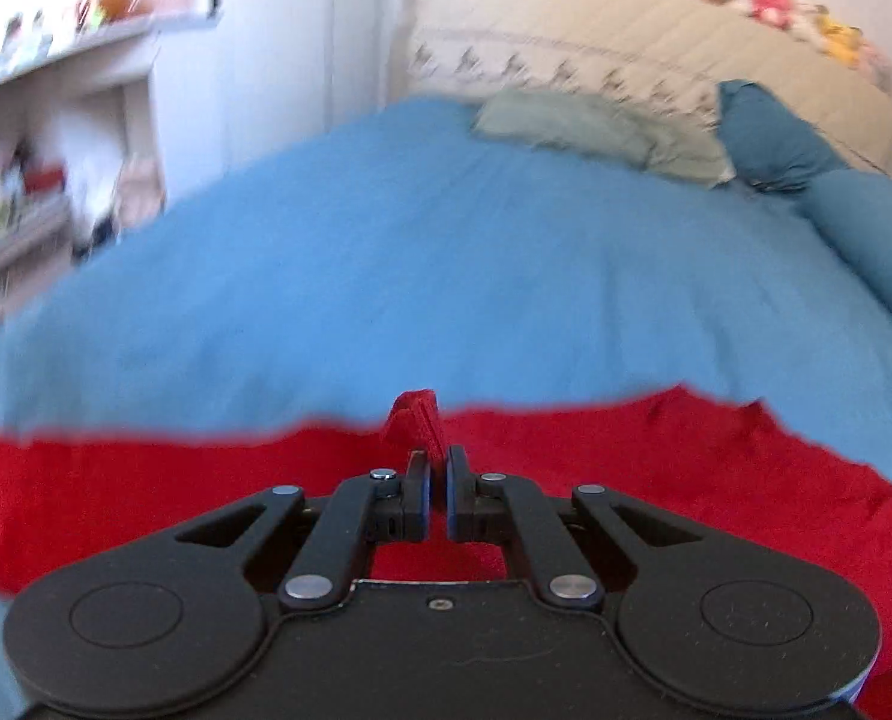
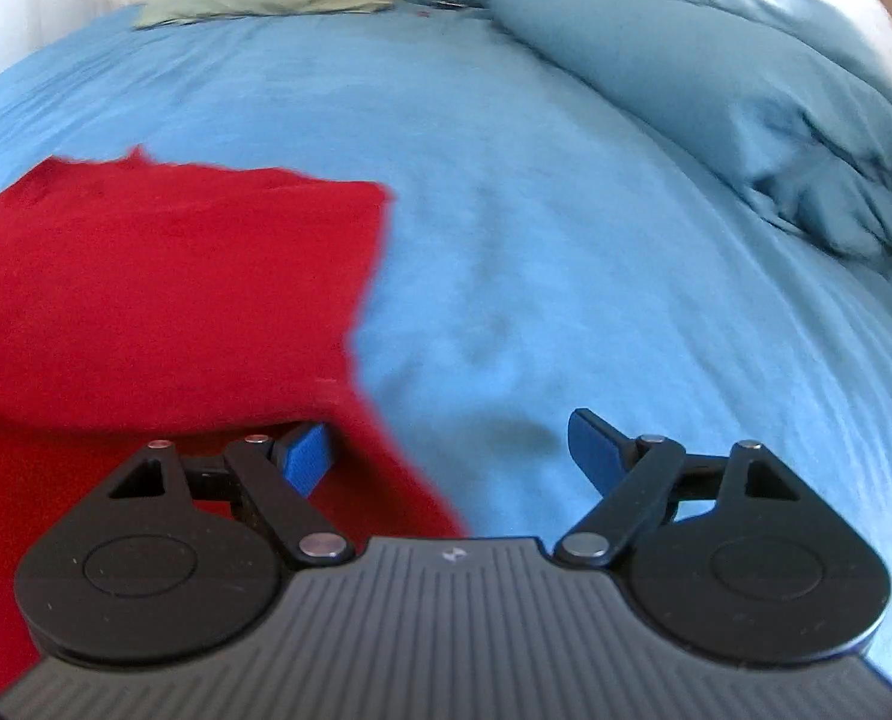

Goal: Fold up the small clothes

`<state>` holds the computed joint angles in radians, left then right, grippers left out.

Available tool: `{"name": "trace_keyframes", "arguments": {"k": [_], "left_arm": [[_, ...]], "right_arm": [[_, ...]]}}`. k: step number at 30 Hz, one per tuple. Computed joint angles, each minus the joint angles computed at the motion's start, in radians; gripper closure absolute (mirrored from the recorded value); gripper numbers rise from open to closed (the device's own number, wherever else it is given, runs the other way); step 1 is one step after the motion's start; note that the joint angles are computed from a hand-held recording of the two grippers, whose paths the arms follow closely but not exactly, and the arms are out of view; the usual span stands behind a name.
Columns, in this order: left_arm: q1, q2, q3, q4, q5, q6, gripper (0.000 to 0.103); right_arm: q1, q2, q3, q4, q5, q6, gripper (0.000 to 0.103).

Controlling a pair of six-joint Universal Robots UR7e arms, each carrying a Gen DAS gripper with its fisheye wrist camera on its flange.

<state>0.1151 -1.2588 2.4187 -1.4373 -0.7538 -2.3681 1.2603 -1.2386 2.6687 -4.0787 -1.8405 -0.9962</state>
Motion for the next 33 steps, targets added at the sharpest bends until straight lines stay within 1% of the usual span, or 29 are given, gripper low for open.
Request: {"name": "trace_keyframes", "arguments": {"k": [1,2,3,4,6,8,9,10,11,13,14,15,16,17,18,19,20,21,22,23,25,27,28,29,30,31,32,33], "left_arm": [[-0.005,-0.002,0.032,-0.055,-0.015,0.004,0.099],[-0.007,0.003,0.058,-0.111,-0.029,0.015,0.099],[-0.013,0.009,0.074,-0.15,-0.044,0.023,0.099],[-0.019,0.013,0.09,-0.184,-0.06,0.028,0.098],[-0.027,0.019,0.111,-0.228,-0.093,0.037,0.098],[-0.059,-0.003,0.13,-0.226,-0.135,0.018,0.095],[-0.074,-0.016,0.123,-0.195,-0.159,0.004,0.089],[-0.087,-0.025,0.118,-0.168,-0.184,-0.002,0.087],[-0.099,-0.03,0.104,-0.136,-0.209,-0.004,0.085],[-0.121,-0.03,0.076,-0.071,-0.257,-0.004,0.085],[-0.126,-0.021,0.053,-0.028,-0.291,-0.002,0.079],[-0.138,-0.012,0.028,0.023,-0.331,-0.006,0.064],[-0.153,-0.002,0.011,0.054,-0.35,-0.016,0.055],[-0.179,-0.007,-0.001,0.089,-0.348,-0.036,0.043],[-0.189,-0.004,-0.011,0.108,-0.325,-0.044,0.036],[-0.195,0.0,-0.021,0.123,-0.304,-0.042,0.033],[-0.187,0.005,-0.03,0.124,-0.275,-0.025,0.031],[-0.17,0.006,-0.03,0.108,-0.246,-0.003,0.03],[-0.144,0.008,-0.029,0.08,-0.208,0.023,0.03],[-0.119,0.012,-0.022,0.037,-0.174,0.052,0.03],[-0.074,0.023,-0.011,-0.032,-0.118,0.111,0.03],[-0.027,0.037,-0.006,-0.093,-0.074,0.178,0.03],[-0.006,0.041,0.002,-0.126,-0.055,0.207,0.03],[0.006,0.042,0.012,-0.159,-0.044,0.232,0.03],[0.014,0.045,0.022,-0.188,-0.041,0.254,0.03],[0.015,0.052,0.031,-0.21,-0.047,0.267,0.03],[0.017,0.053,0.04,-0.226,-0.052,0.277,0.03],[0.018,0.052,0.048,-0.238,-0.054,0.282,0.03]], "right_arm": [[-0.008,-0.017,-0.012,0.023,-0.009,0.046,0.0],[-0.018,-0.047,-0.025,0.086,-0.004,0.1,0.0],[-0.043,-0.089,-0.027,0.153,0.017,0.136,0.0],[-0.06,-0.108,-0.024,0.179,0.032,0.138,0.0],[-0.077,-0.116,-0.016,0.172,0.055,0.095,0.0],[-0.073,-0.126,-0.018,0.189,0.056,0.075,0.0],[-0.074,-0.137,-0.02,0.208,0.06,0.067,0.0],[-0.073,-0.146,-0.023,0.226,0.062,0.056,0.0],[-0.073,-0.158,-0.024,0.244,0.064,0.039,0.0],[-0.059,-0.175,-0.016,0.247,0.049,-0.026,0.0],[-0.049,-0.182,-0.001,0.233,0.044,-0.065,0.0],[-0.027,-0.202,0.014,0.226,0.03,-0.108,0.0],[-0.013,-0.231,0.033,0.232,0.032,-0.139,0.0],[-0.001,-0.283,0.046,0.279,0.056,-0.157,0.0],[0.009,-0.357,0.06,0.369,0.105,-0.157,0.0],[0.022,-0.42,0.065,0.466,0.142,-0.141,0.0],[0.043,-0.453,0.064,0.542,0.168,-0.12,0.0],[0.069,-0.451,0.06,0.58,0.18,-0.099,0.0],[0.093,-0.421,0.053,0.592,0.184,-0.075,0.0],[0.111,-0.372,0.045,0.58,0.188,-0.049,0.0],[0.13,-0.24,0.031,0.492,0.178,-0.001,0.0],[0.129,-0.121,0.008,0.408,0.128,0.032,0.0],[0.125,-0.076,-0.006,0.378,0.086,0.053,0.0],[0.104,-0.053,-0.016,0.36,0.063,0.07,0.0],[0.065,-0.067,-0.012,0.373,0.082,0.089,0.0],[0.024,-0.11,-0.007,0.417,0.133,0.087,0.0],[0.017,-0.13,-0.003,0.435,0.143,0.068,0.0],[0.041,-0.129,-0.008,0.429,0.11,0.057,0.0]]}}
